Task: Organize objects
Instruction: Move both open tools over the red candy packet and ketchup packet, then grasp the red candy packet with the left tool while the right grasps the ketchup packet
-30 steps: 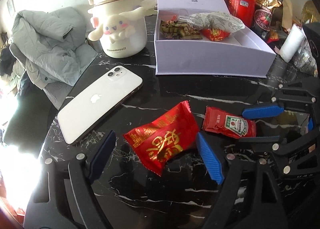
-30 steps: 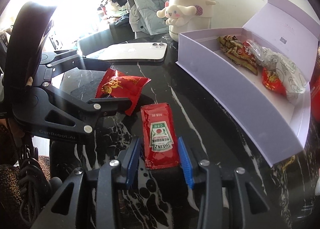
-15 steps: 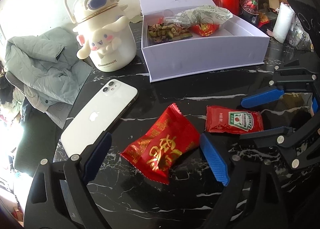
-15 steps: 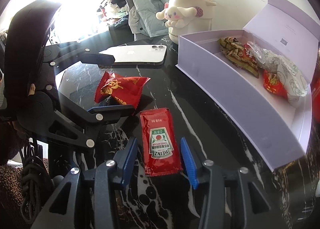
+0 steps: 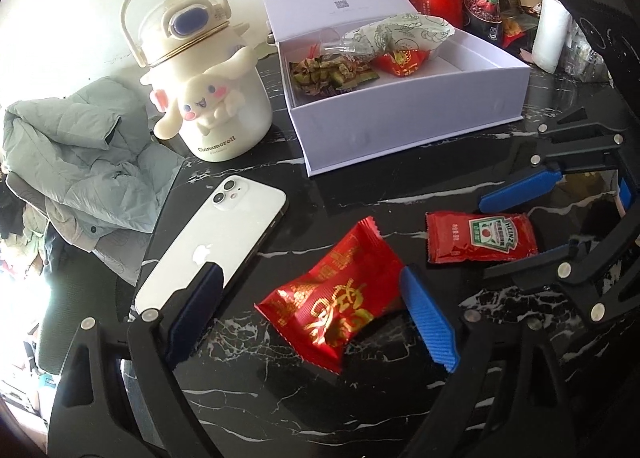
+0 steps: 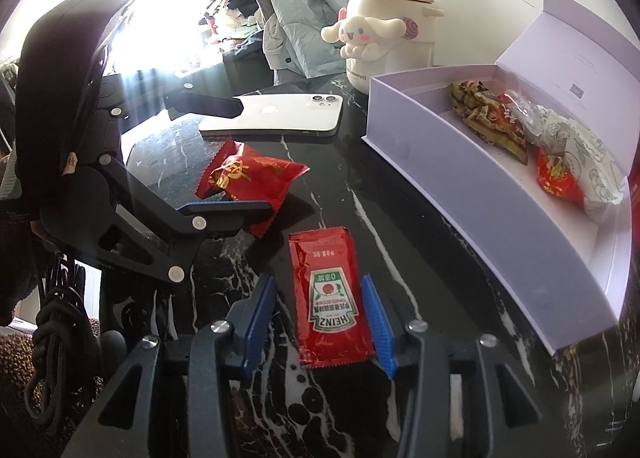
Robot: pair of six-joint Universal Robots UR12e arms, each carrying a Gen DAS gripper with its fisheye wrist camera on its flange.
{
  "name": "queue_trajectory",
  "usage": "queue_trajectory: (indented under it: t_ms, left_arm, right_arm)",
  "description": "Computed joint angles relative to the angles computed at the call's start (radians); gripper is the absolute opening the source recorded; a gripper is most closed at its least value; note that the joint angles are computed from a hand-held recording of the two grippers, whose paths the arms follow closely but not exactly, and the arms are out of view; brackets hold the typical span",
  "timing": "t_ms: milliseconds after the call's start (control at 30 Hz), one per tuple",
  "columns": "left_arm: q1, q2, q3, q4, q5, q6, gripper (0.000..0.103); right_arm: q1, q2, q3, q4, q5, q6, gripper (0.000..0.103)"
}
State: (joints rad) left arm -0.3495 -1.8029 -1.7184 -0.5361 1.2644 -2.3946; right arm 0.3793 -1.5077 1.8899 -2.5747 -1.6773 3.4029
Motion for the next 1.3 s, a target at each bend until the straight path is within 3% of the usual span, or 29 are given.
queue_trajectory:
  t_ms: [133, 467, 633, 733, 967, 1067, 1167, 1300]
  left_arm:
    - [0.006, -0.002, 0.018, -0.093, -0.054, 0.1, 0.09]
    - [0.012, 0.015, 0.022, -0.222, -0.119, 0.213, 0.091]
    - [0.023, 0.019, 0.028, -0.276, -0.164, 0.215, 0.074]
    - [0.034, 0.023, 0.038, -0.325, -0.213, 0.226, 0.072]
    - [0.015, 0.02, 0.034, -0.243, -0.145, 0.209, 0.073]
    - [0.011, 0.013, 0.039, -0.217, -0.123, 0.206, 0.073]
    - [0.001, -0.001, 0.055, -0.236, -0.076, 0.216, 0.073]
    - [0.008, -0.013, 0.077, -0.294, -0.122, 0.196, 0.063]
  right_arm:
    - [-0.003, 0.0, 0.003, -0.009, 0.007, 0.001, 0.046]
    - [-0.008, -0.005, 0.011, -0.021, 0.02, 0.004, 0.047]
    - [-0.007, -0.006, 0.011, -0.02, 0.016, 0.005, 0.047]
    - [-0.009, -0.007, 0.013, -0.023, 0.022, 0.01, 0.047]
    - [-0.012, -0.009, 0.015, -0.023, 0.019, 0.02, 0.047]
    - [-0.01, -0.009, 0.01, -0.006, -0.003, 0.021, 0.04]
    - [-0.012, -0.012, 0.009, 0.008, -0.006, 0.033, 0.034]
    - [-0.024, -0.02, 0.019, -0.002, 0.018, 0.053, 0.028]
